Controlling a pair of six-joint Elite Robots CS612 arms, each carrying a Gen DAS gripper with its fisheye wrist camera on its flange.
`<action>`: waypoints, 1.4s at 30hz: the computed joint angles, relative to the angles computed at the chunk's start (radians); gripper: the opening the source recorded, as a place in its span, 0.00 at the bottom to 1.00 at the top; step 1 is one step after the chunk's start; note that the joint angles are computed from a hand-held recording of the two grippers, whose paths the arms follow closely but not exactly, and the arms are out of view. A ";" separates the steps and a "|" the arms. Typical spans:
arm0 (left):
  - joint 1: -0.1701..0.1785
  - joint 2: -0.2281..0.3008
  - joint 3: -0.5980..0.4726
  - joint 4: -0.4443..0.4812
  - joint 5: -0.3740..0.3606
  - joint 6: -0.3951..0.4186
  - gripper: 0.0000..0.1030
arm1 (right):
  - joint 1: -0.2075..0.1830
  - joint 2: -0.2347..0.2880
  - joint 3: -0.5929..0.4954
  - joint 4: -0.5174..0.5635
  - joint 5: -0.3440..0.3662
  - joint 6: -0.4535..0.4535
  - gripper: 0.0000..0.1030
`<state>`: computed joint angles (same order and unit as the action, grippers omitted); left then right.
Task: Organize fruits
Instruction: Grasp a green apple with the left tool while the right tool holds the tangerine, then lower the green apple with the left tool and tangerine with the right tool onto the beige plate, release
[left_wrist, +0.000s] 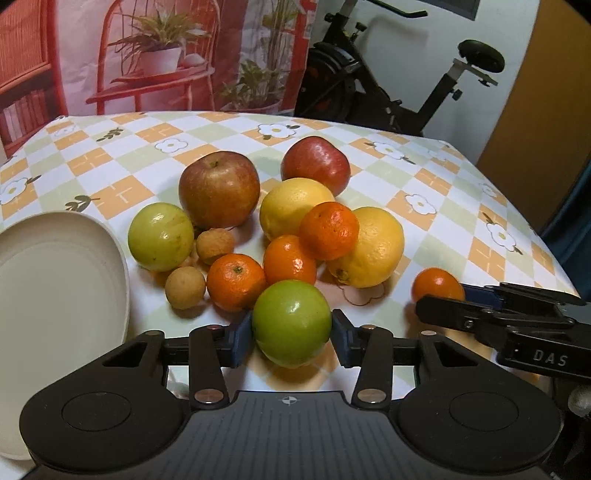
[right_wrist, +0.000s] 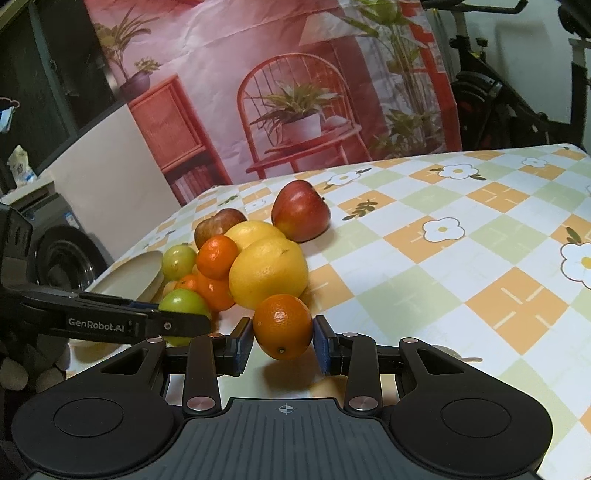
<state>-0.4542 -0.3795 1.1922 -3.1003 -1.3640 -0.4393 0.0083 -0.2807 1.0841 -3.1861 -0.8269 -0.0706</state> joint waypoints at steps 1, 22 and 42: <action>-0.001 -0.001 0.003 -0.004 0.004 0.001 0.46 | 0.000 0.000 0.000 0.002 0.001 -0.002 0.31; -0.004 -0.051 0.089 -0.067 0.118 -0.060 0.46 | 0.007 -0.005 -0.002 0.048 -0.027 -0.007 0.32; 0.101 -0.160 0.219 -0.244 0.161 -0.051 0.46 | 0.066 -0.057 -0.056 0.115 -0.065 -0.044 0.31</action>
<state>-0.3536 -0.5392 1.4112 -3.3445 -1.2029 -0.4899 0.0741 -0.3374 1.0285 -3.0715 -0.8916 -0.1143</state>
